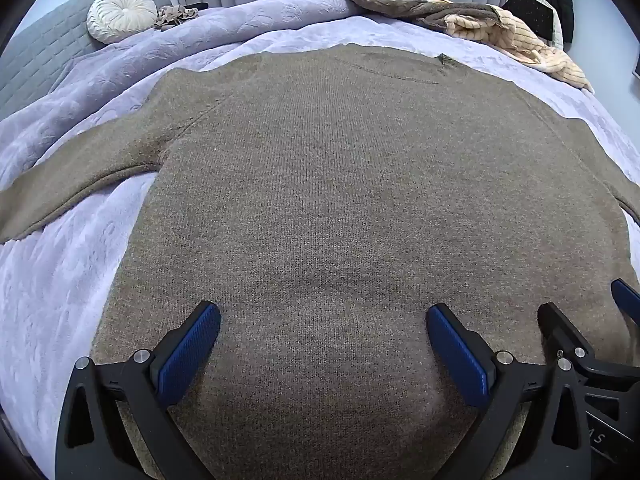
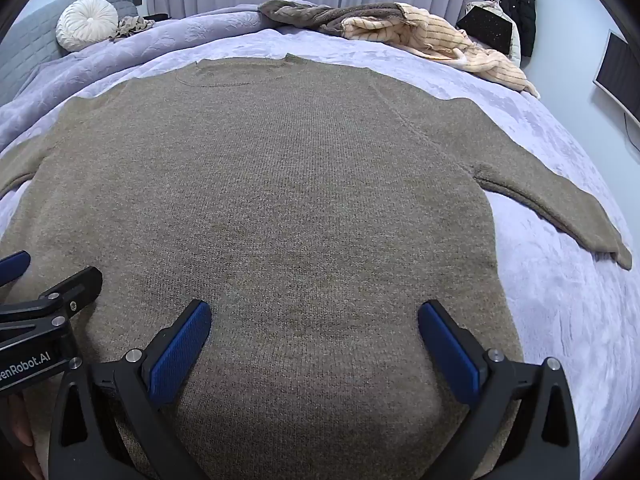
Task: Fold small clothes
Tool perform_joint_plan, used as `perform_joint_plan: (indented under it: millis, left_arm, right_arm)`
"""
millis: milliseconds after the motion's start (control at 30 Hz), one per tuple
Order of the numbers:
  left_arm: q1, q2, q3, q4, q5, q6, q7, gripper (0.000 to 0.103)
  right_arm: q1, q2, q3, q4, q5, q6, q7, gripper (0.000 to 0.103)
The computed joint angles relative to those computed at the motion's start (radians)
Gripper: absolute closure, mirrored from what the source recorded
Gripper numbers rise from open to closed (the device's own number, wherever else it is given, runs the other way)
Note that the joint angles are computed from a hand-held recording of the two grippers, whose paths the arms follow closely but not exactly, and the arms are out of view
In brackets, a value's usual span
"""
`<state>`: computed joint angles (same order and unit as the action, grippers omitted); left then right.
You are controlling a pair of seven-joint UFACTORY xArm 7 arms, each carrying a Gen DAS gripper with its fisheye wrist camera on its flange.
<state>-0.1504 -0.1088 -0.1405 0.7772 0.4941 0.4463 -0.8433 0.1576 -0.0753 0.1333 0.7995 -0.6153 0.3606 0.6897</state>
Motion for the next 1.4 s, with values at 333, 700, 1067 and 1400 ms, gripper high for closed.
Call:
perform_joint_plan:
  millis: [333,700,1067,1400]
  left_arm:
    - [0.000,-0.001,0.001,0.012,-0.005,0.016,0.009,0.000]
    - [-0.001,-0.003,0.010,0.008,-0.049,0.014,0.058,0.000]
    - [-0.003,0.010,0.010,0.034,-0.086,0.057,0.090,0.000]
    - [-0.021,0.012,0.015,0.072,-0.127,0.133,0.112,0.000]
  right_arm:
    - [-0.001,-0.002,0.001,-0.003,-0.009,-0.004,0.008,0.000]
    - [-0.002,-0.012,-0.001,-0.009,0.010,-0.006,-0.009,0.000]
    - [-0.001,-0.001,0.002,-0.005,0.013,-0.003,-0.007,0.000]
    - [0.026,0.024,-0.013,0.051,0.187,0.084,-0.183,0.000]
